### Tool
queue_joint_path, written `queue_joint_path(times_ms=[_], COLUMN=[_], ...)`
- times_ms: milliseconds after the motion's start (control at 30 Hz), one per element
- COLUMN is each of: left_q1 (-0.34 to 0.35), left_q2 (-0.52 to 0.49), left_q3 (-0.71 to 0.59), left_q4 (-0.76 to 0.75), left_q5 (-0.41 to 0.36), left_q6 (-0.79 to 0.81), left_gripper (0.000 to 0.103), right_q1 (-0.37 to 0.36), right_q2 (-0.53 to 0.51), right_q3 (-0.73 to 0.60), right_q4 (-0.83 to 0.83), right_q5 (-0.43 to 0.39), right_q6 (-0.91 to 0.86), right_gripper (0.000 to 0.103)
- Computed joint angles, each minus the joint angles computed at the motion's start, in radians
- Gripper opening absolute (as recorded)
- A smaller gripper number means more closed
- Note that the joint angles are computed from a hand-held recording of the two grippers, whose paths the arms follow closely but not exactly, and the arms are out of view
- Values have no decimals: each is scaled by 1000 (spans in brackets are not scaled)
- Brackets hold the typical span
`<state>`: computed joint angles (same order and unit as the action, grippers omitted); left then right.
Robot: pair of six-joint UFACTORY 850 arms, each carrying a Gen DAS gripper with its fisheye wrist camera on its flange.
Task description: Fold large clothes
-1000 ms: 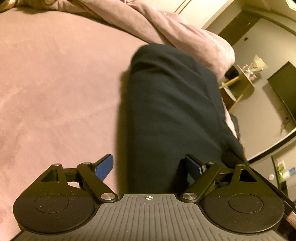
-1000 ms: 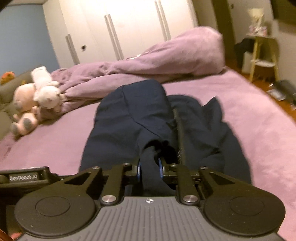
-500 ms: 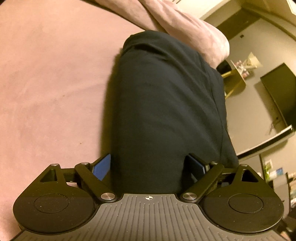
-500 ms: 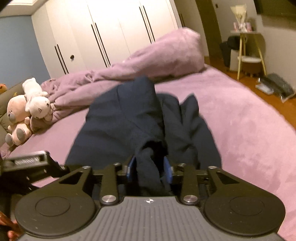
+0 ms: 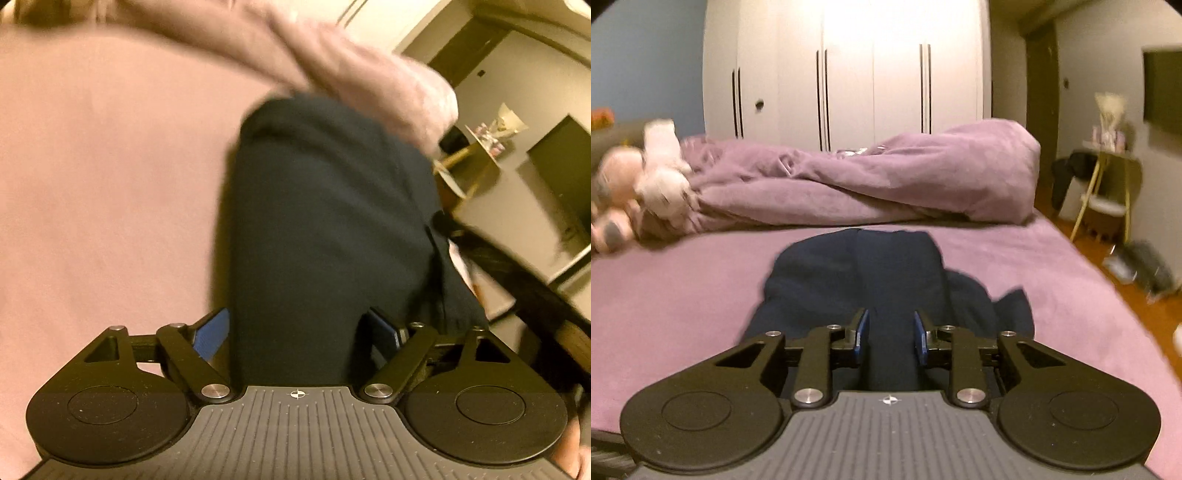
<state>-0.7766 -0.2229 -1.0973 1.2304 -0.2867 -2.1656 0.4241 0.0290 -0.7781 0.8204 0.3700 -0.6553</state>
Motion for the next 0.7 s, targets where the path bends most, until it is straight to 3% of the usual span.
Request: queue_joint_path(times_ms=[67, 133, 200, 267, 333, 500, 700], left_q1=[-9, 7, 20, 26, 15, -21, -10], left_q2=[-24, -59, -97, -132, -174, -257, -231], left_q3=[-48, -97, -137, -165, -198, -249, -216], left_q4=[-14, -97, -133, -63, 73, 154, 110], left_q5=[-79, -84, -74, -55, -79, -216, -210], left_q6=[93, 185, 204, 114, -60, -167, -120], left_gripper=[87, 88, 87, 88, 94, 98, 99], right_q1=[-10, -12, -49, -99, -111, -121, -101], right_q2=[-80, -146, -187, -177, -174, -191, -130], right_q3=[-52, -73, -59, -38, -10, 17, 44], right_q4=[64, 134, 87, -19, -171, -298, -228], right_q5=[9, 77, 106, 50, 80, 150, 130], right_q6=[-85, -153, -53, 156, 317, 452, 365], right_gripper=[26, 25, 27, 27, 27, 27, 37])
